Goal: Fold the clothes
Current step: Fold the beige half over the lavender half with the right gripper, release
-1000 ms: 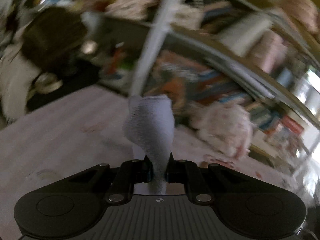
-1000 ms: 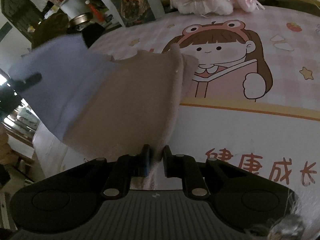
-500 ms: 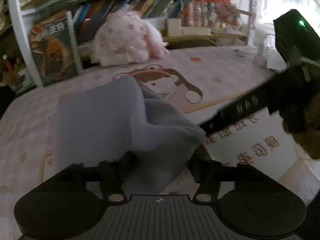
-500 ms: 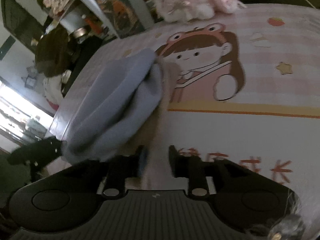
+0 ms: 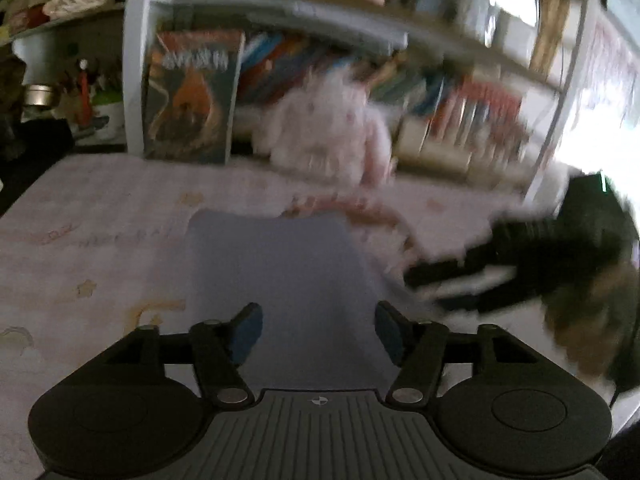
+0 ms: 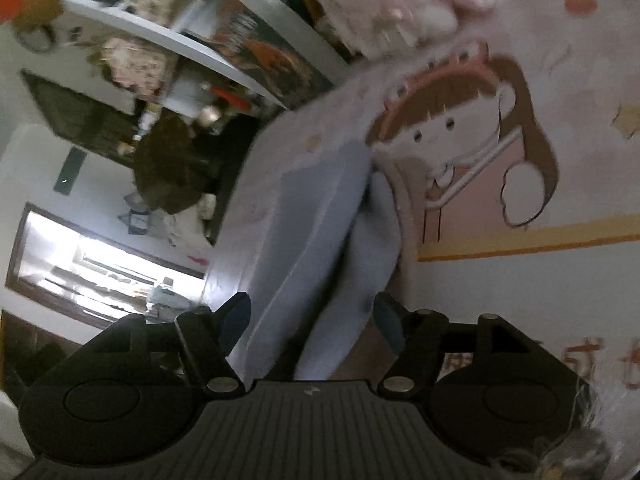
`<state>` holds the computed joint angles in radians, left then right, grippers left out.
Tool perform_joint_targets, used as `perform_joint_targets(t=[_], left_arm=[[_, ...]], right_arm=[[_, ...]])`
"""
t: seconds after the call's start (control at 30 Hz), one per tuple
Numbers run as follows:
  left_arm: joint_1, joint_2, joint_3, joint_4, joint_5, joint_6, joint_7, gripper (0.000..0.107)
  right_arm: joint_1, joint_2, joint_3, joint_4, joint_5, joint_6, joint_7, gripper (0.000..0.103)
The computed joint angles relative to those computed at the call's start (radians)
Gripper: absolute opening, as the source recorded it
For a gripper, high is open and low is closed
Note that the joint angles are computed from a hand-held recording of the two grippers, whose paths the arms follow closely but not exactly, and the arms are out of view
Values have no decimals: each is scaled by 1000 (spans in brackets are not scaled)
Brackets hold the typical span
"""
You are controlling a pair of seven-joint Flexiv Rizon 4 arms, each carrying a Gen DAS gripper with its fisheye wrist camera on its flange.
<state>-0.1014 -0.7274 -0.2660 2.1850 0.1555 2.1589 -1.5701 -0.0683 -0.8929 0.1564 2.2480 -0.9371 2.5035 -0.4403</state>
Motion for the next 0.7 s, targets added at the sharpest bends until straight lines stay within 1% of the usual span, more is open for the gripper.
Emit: perform_joint_targets(t=[0.07, 0.1, 0.13, 0.17, 0.2, 0.23, 0.27, 0.3, 0.33, 0.37, 0.43, 0.47, 0.5, 0.53, 0.57, 0.6, 0.63, 0.67, 0.7], left_arm=[[-18, -13, 16, -2, -11, -41, 20, 48], [-36, -20, 34, 0, -16, -31, 34, 48], [-52, -27, 49, 4, -18, -19, 50, 48], [-66, -28, 58, 4, -25, -22, 65, 48], [-77, -30, 64, 5, -31, -25, 78, 48], [-71, -30, 59, 5, -32, -31, 84, 48], [-65, -30, 54, 5, -33, -36, 89, 48], [-59, -30, 49, 5, -33, -42, 95, 48], [-54, -30, 45, 4, -33, -48, 99, 48], [-48, -30, 40, 4, -32, -54, 104, 48], [-40, -32, 32, 1, -32, -60, 110, 52], [-37, -34, 27, -1, -32, -61, 112, 53], [-34, -35, 23, -3, -32, -64, 113, 56], [-27, -34, 14, -6, -32, -76, 113, 58], [-19, -30, 3, -9, -31, -88, 112, 60], [-12, -25, -4, -7, -29, -92, 111, 60], [-5, -19, -10, -4, -26, -94, 110, 60], [3, -13, -16, 1, -23, -88, 105, 60], [14, -9, -22, 6, -17, -73, 98, 60]], right_arm=[[6, -19, 5, -43, -23, -40, 48, 66], [11, -31, 8, -63, -27, -51, 62, 66], [22, -37, 9, -78, -20, -61, 67, 65], [52, -28, 3, -79, 28, -71, 36, 63], [85, -17, -5, -77, 83, -78, -8, 45], [136, 3, -22, -63, 160, -69, -101, 24], [190, 21, -42, -43, 236, -30, -230, 21], [239, 28, -57, -21, 303, 41, -377, 12], [278, 31, -66, 3, 351, 130, -527, 8], [300, 33, -68, 17, 385, 172, -619, 8], [403, 56, -110, 26, 566, 129, -717, 7], [433, 70, -99, 18, 676, 64, -779, 8], [472, 85, -121, -7, 774, -65, -776, 8], [484, 88, -136, -25, 807, -150, -754, 8], [468, 95, -129, -22, 796, -170, -727, 8], [432, 95, -95, -25, 799, -184, -725, 10], [405, 94, -73, -23, 795, -181, -714, 20], [384, 93, -53, -10, 794, -139, -715, 32], [358, 96, -32, 3, 772, -112, -711, 56]])
